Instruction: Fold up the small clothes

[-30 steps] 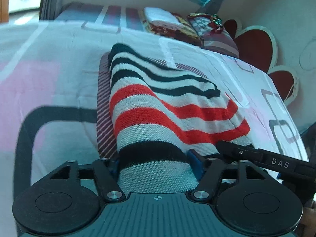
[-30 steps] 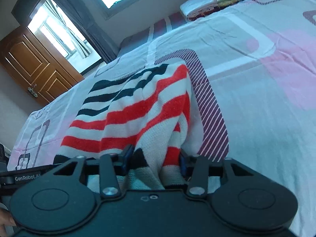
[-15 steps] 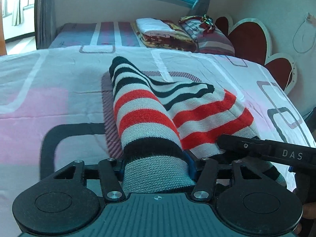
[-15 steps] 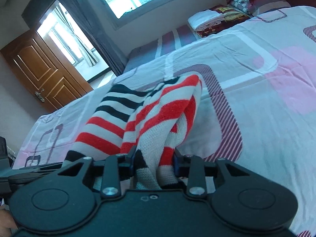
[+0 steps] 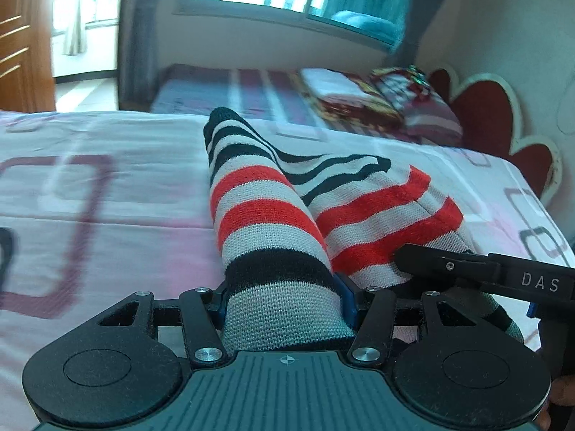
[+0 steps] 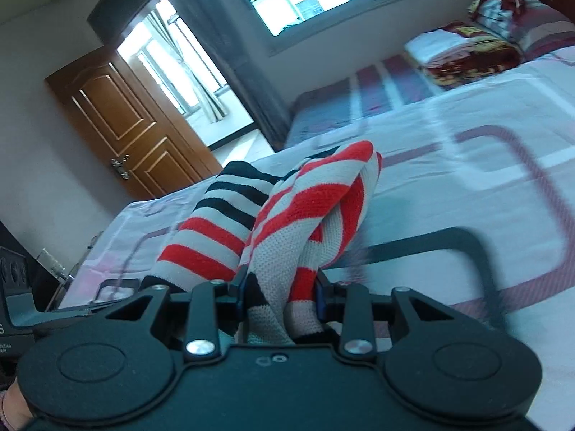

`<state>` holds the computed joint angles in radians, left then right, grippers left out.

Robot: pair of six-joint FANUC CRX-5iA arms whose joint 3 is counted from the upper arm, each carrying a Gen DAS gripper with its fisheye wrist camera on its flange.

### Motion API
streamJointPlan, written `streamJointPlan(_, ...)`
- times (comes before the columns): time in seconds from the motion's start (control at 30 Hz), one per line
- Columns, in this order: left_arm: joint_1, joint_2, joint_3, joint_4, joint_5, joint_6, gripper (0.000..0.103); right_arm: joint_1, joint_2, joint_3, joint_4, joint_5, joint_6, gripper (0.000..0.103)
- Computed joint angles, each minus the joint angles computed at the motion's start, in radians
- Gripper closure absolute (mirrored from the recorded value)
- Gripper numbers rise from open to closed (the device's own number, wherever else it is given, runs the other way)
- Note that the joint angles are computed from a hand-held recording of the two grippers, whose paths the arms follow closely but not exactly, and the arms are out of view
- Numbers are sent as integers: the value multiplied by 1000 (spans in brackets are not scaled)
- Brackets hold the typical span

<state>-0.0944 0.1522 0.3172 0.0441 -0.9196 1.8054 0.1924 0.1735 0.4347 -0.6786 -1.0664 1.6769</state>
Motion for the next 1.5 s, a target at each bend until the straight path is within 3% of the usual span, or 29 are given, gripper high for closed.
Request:
streamJointPlan(0.17,159,-83,-142,93,52,-170,48,175,-4,-35,84,123,-115,70)
streamJointPlan(0.4,307,-75,-263,207,137,-362,48,327,66,-38,173,247,-232,70)
streamJointPlan(0.5,352,-95,-371,324,205,-427,35,376,105,-38,279,252,-290,70)
streamJointPlan(0.57,353,-111,-400,325,238,-449,30,393,105,-70,333,279,-321,66)
streamJointPlan(0.7,332,-166,-397,221,237,-348,30,400,107,-75,389,274,-372,59)
streamJointPlan(0.83,339,-247,-434,199,247,-375,30,443,41,-143,530,331,-436,59)
streamJointPlan(1.03,320,-256,-431,121,181,-354,29,537,-76,-272,667,389,-413,65)
streamJointPlan(1.13,316,-253,-436,119,182,-358,26,576,-100,-340,748,380,-480,66)
streamJointPlan(1.23,324,-255,-439,142,158,-371,26,621,-112,-448,956,387,-621,66)
streamJointPlan(1.37,329,-263,-407,134,109,-329,25,617,-96,-399,924,327,-669,64)
streamJointPlan(1.5,336,-289,-391,144,71,-328,24,654,-162,-460,1032,375,-839,58)
